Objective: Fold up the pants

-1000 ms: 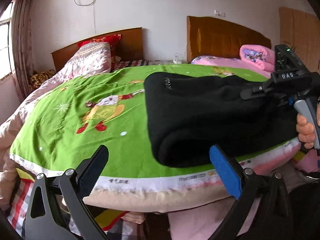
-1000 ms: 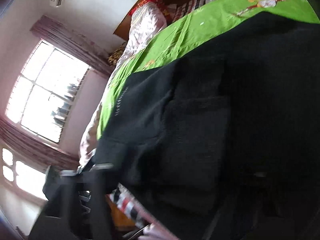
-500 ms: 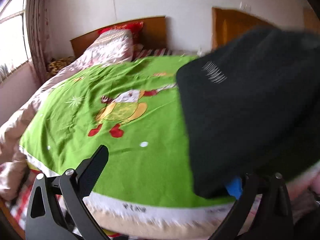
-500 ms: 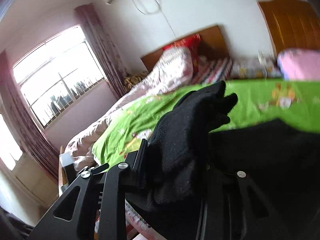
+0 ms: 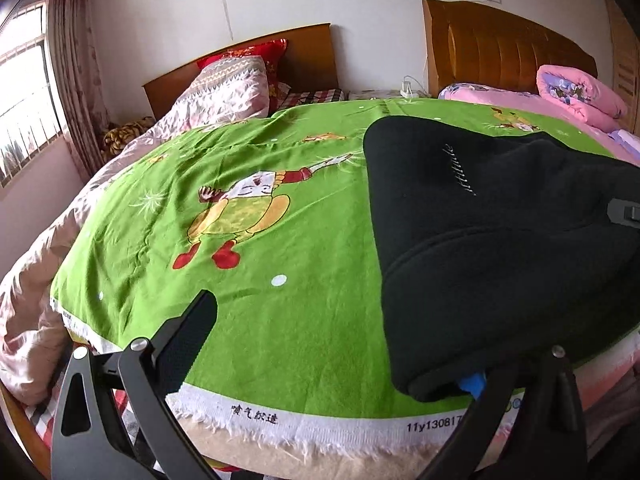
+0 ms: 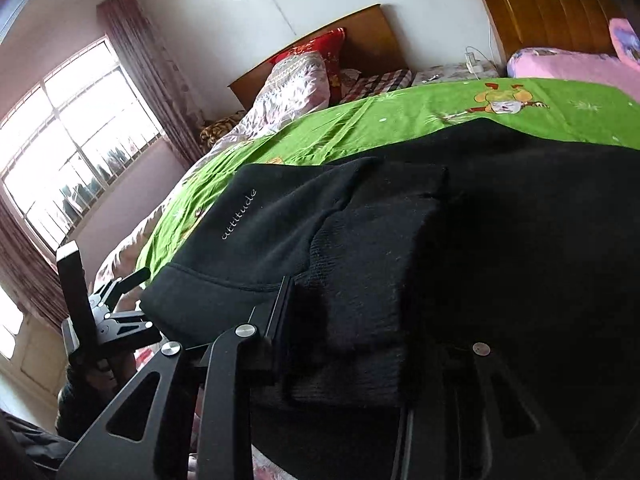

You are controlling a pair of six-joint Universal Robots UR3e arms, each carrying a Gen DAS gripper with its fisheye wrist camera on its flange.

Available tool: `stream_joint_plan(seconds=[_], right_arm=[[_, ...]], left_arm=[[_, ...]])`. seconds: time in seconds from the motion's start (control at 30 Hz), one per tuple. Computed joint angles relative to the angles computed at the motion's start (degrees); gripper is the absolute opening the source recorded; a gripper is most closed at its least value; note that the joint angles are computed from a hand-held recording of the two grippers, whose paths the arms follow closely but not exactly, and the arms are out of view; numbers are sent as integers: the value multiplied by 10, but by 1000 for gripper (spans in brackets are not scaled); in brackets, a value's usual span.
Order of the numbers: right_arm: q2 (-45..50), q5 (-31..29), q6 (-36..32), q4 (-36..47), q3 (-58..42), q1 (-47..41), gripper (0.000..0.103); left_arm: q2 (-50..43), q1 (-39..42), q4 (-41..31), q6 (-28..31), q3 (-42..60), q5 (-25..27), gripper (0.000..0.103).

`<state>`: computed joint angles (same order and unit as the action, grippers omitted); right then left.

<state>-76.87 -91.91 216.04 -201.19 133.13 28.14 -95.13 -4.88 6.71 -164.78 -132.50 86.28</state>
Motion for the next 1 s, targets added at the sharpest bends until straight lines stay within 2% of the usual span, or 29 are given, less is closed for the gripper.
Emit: stream_joint_plan(seconds=[0.07,0.2,0.27,0.33,0.37,0.43,0.5,0.6,0.77,0.83,0.93,1.0], right_arm=[[-7,2,1,-2,3,-1,35],[-47,-50,-1,17,3,27,35],[-56,-37,3,5,27,15,35],[-32,10,14,-21,54,-14,36],[-2,20,27,-84,74,-23,38],[17,56,36,-146,103,-51,38],[1,70,30,-124,104,-62,41],[4,57,23,-112,87,-45,41],[9,44,24,-114,53,-18,39],[21,50,13,-104,48,-25,39],[45,83,21,-158,79,-54,41],[18,88,16,-128,88,-63,46]], left_arm=[[4,-10,-9,-5,6,14,102],[22,-33,-4,-1,4,31,102],[17,-47,-2,1,9,46,102],[-6,-58,-7,0,24,63,102],[-16,-57,-10,-4,28,64,102],[-8,-29,-14,-13,17,21,102],[1,-18,-29,-10,16,5,102],[6,-15,-21,-17,10,6,102],[54,46,-49,-49,-15,-74,99],[46,43,-45,-43,-16,-66,99],[25,36,-19,-38,-27,-56,100],[45,43,-38,-19,-35,-68,100]])
